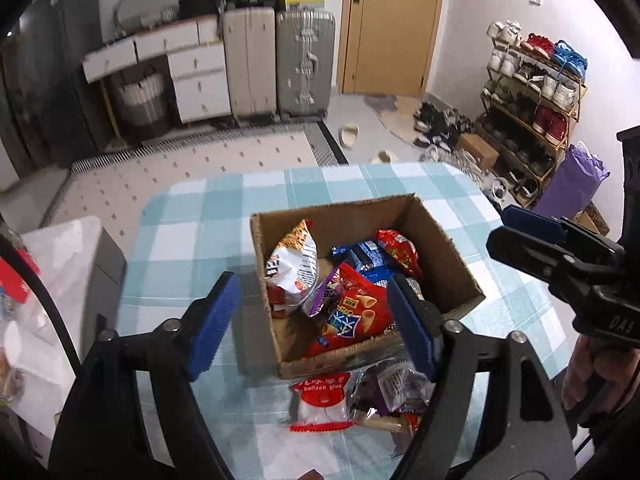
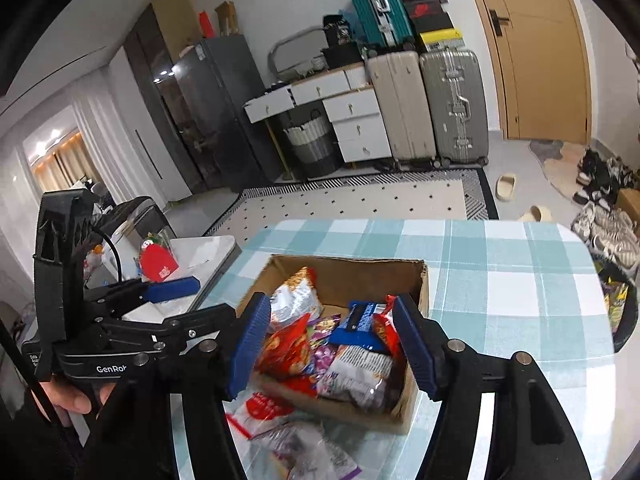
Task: Organize snacks
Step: 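Withdraw both tools from the box toward the remaining snacks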
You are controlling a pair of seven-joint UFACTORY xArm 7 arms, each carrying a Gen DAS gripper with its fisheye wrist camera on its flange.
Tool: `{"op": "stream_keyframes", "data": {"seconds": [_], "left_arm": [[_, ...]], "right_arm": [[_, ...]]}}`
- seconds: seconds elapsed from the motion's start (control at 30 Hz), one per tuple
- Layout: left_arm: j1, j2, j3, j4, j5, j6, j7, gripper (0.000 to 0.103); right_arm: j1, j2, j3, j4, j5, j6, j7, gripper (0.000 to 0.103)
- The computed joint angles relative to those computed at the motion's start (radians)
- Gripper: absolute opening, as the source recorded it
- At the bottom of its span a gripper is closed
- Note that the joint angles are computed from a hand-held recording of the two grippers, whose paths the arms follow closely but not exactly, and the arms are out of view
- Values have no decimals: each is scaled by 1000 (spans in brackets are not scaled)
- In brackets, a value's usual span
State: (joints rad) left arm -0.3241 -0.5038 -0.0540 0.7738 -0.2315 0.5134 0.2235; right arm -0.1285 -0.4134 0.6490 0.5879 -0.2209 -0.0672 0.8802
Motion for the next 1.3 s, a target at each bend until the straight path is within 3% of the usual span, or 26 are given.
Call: {"op": "stream_keyframes", "data": {"seconds": [0.07, 0.2, 0.33, 0.53, 0.67, 0.83, 1.07, 1.3], "left_arm": [[7, -75, -10, -39, 10, -12, -11, 81], [-23, -203, 8, -94, 4, 3, 3, 81], [-34, -323, 16, -133, -1, 57, -14, 82], [-36, -548, -12, -261, 0, 47, -91, 86], [-54, -697, -20, -349, 11, 46, -125, 101], [-68, -818, 20, -416, 2, 71, -165, 102], [-44, -873, 36, -495, 13, 69, -179, 102], [-7, -988, 57, -600, 23, 116, -200, 102]], "right_arm": [[25, -57, -1, -25, 7, 6, 10, 73], [64, -164, 4, -70, 24, 10, 37, 75], [98, -290, 19, -129, 45, 5, 65, 84], [169, -453, 19, -189, 48, 62, 101, 88], [254, -532, -23, -236, 50, 93, 117, 96], [317, -702, 3, -329, 74, 134, 223, 102], [338, -778, 71, -389, 34, 145, 335, 102], [345, -748, 127, -414, -19, 118, 411, 102]]}}
